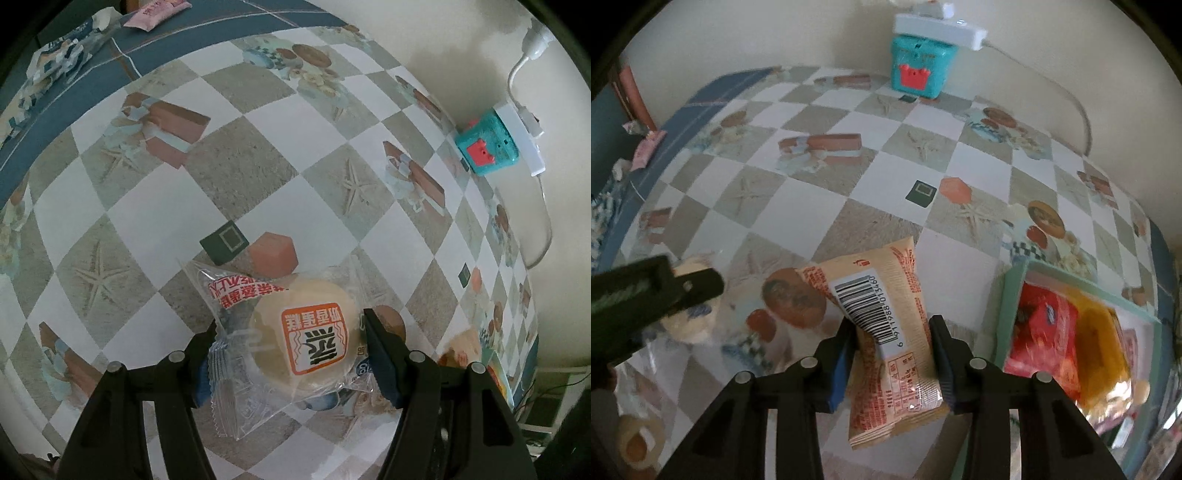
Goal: Organize snacks
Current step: 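Carry the bun bag with the left gripper while the right gripper carries the bread bag to the tray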
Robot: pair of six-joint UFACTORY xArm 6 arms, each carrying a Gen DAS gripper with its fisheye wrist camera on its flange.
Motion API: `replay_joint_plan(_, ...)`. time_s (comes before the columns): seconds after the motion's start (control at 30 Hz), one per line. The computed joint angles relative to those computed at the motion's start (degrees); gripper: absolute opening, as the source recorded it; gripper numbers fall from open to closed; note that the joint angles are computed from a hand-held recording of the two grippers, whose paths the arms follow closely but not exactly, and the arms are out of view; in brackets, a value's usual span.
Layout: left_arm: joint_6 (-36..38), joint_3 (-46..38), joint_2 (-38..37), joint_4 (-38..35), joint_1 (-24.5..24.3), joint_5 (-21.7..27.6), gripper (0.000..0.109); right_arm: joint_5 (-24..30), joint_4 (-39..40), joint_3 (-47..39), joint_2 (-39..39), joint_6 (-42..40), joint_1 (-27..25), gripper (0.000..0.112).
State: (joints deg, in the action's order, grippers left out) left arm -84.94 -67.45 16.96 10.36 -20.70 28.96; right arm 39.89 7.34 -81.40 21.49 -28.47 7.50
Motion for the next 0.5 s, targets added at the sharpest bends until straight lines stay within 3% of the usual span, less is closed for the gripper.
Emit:
replay_joint_plan(0.3,-3.28,1.02,-3.93,5.28,-0.8,1.42,0.07,-2.48,7.59,7.9,-8.12,0.08,-2.13,0.042)
replay_joint_plan(0.5,-4.07,-1.65,-4.91,9.14,-2.45,3.11,0.07,-1.06,14.66,10.16,-11.92,0.86,-5.86,0.042)
